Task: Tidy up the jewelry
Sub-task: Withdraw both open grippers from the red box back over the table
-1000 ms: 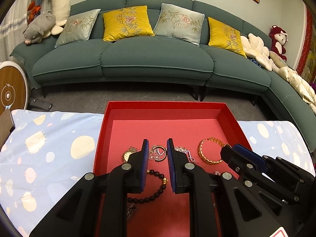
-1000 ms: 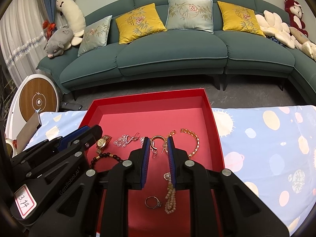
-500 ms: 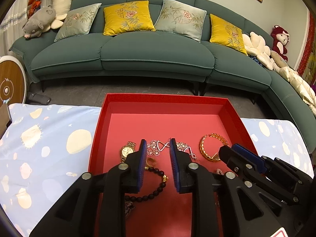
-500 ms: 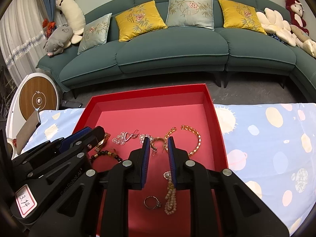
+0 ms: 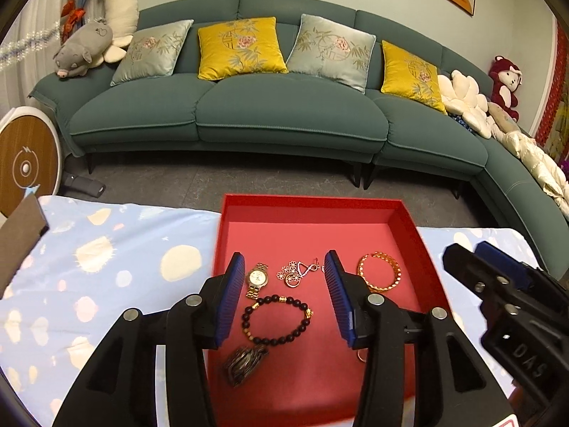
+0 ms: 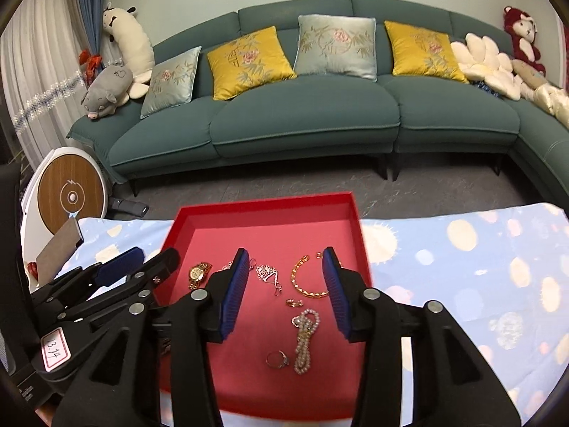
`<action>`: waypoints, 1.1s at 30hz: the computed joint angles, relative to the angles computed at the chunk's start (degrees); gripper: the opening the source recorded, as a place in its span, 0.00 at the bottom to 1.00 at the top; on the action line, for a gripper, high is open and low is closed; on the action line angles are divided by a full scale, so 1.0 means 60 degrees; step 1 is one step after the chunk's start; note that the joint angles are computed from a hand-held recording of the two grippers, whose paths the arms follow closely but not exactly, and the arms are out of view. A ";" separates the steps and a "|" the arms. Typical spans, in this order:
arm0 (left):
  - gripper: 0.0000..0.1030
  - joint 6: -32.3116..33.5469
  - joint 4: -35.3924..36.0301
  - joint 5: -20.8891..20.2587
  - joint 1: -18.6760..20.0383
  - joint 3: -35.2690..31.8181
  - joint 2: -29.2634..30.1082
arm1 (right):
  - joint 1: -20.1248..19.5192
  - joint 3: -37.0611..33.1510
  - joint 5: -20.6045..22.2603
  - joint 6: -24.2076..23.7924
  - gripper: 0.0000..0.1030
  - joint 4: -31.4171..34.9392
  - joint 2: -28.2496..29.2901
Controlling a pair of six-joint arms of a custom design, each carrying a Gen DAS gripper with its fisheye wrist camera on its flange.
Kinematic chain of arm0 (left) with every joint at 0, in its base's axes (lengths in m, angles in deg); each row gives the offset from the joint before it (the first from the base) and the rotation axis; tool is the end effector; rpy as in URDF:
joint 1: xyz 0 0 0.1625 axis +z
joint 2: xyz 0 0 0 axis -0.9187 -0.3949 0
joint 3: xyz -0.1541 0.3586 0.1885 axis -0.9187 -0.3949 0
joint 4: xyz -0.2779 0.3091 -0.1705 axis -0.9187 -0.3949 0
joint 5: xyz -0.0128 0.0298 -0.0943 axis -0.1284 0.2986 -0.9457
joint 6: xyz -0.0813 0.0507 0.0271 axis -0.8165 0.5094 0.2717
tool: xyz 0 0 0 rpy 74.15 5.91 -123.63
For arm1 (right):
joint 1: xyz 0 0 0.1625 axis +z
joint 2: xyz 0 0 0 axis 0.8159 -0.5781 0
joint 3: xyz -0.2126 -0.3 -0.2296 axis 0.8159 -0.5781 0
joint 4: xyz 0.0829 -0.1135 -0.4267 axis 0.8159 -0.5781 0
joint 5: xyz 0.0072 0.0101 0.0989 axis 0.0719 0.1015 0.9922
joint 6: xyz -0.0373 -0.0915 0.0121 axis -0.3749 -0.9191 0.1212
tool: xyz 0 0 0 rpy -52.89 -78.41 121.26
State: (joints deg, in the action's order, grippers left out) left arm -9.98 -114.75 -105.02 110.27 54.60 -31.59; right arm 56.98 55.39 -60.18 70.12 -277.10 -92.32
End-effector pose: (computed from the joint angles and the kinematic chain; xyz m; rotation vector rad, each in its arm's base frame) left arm -0.3332 -0.5916 0.1824 0.7175 2.4165 -0.8320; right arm 0.2856 -0.5557 0.2602 0.1364 -2.2212 1.1416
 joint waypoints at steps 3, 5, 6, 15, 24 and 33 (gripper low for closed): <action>0.53 -0.0364 0.0051 0.0194 -0.0371 0.0446 -0.0697 | 0.0386 0.0452 -0.0285 0.0486 0.57 -0.0025 -0.0527; 0.54 -0.0614 0.0282 0.0285 -0.0626 0.0719 -0.1117 | 0.0605 0.0734 -0.0461 0.0867 0.57 0.0479 -0.0884; 0.58 -0.0688 0.0435 0.0331 -0.0750 0.0898 -0.1369 | 0.0759 0.0978 -0.0648 0.0884 0.57 0.0406 -0.1027; 0.69 -0.1574 0.0407 0.0583 -0.1528 0.3399 -0.3387 | 0.1532 0.3013 -0.1409 0.2099 0.64 0.0793 -0.2219; 0.70 -0.0337 -0.0380 -0.0144 -0.2187 0.4836 -0.4573 | 0.1893 0.3746 -0.1777 0.2040 0.67 0.0270 -0.2314; 0.72 -0.1150 0.0243 0.0390 -0.2077 0.4846 -0.4374 | 0.1900 0.3735 -0.2286 0.1694 0.76 -0.0140 -0.1636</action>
State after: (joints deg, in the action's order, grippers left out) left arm -16.88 -113.29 -102.68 97.81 83.68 -57.83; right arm 68.38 77.80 -73.89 80.29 -277.94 -102.14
